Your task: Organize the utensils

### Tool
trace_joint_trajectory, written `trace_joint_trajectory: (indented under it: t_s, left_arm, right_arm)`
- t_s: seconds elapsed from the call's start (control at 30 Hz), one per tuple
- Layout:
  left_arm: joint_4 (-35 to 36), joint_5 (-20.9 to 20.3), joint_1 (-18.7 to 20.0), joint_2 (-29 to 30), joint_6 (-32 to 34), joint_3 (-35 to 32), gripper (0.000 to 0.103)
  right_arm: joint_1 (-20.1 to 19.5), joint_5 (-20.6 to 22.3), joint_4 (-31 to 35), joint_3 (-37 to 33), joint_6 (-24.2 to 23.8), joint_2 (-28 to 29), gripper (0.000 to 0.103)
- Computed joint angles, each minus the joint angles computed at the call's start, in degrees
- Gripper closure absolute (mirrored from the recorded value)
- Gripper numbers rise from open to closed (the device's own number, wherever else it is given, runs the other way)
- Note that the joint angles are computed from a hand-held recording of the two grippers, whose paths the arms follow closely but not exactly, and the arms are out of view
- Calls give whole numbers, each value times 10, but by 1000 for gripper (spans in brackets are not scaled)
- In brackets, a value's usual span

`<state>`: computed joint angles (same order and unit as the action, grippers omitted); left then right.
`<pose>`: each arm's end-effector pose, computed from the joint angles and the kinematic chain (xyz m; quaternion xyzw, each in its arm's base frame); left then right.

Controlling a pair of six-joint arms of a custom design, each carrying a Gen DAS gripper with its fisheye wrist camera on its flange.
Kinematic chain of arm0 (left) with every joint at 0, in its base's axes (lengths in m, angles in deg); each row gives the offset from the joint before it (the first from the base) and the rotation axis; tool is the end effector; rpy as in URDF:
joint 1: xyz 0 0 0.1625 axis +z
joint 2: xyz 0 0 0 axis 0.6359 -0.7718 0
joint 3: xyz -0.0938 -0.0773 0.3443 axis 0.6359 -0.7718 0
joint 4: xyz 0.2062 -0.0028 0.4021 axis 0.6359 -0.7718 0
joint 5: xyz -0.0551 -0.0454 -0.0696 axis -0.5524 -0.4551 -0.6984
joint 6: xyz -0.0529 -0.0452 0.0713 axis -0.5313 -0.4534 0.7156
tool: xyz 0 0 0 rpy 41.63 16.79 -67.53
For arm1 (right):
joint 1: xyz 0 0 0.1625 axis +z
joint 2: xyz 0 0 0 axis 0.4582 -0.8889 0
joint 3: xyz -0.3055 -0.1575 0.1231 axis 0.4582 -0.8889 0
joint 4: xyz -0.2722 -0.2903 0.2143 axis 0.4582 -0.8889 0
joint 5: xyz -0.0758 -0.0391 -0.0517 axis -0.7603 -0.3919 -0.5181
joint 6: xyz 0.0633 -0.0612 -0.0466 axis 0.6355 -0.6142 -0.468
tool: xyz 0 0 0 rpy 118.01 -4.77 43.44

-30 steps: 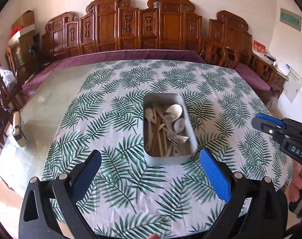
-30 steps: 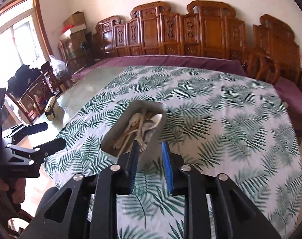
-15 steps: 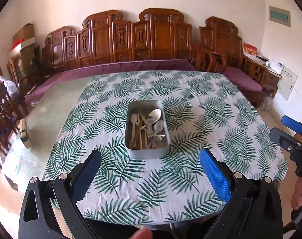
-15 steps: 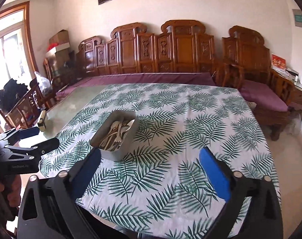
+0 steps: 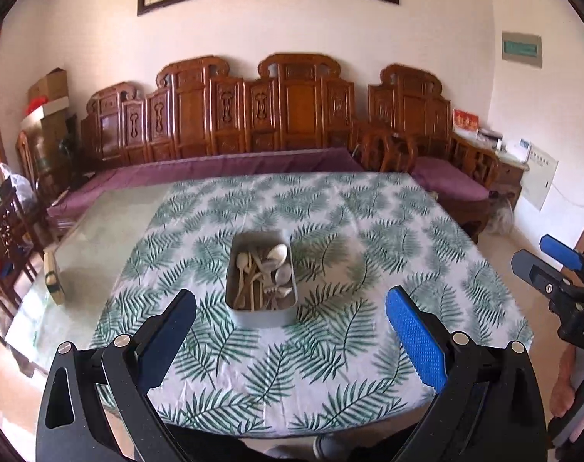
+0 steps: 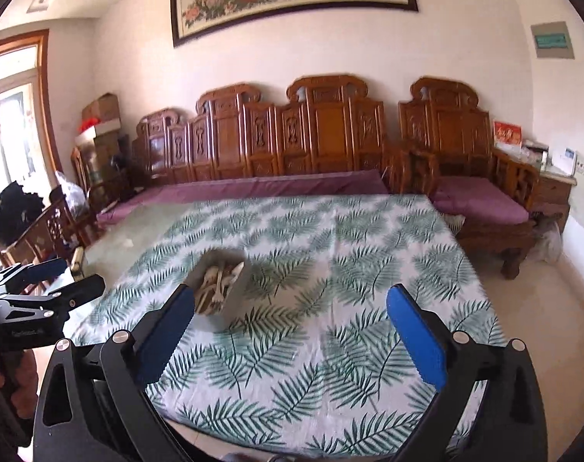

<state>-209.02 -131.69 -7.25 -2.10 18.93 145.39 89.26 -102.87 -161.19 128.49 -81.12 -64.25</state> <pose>-0.3910 -0.4911 0.2567 0.3338 0.8380 -0.3514 0.2507 0.2778 -0.4184 0.3435 0.1215 -0.7924 0.5132 0.3067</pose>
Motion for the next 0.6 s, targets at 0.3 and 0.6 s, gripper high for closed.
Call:
trace_joint_trajectory:
  t_s: [0.3,0.6]
  left_arm:
    - [-36,27,-30,-15,21,1,8]
    - [-42,31,-37,-22,18,7,8]
  right_arm:
    - [50,-25,-66,-20,-61,11,3]
    - [59,-29,-72,-22,-66,12,3]
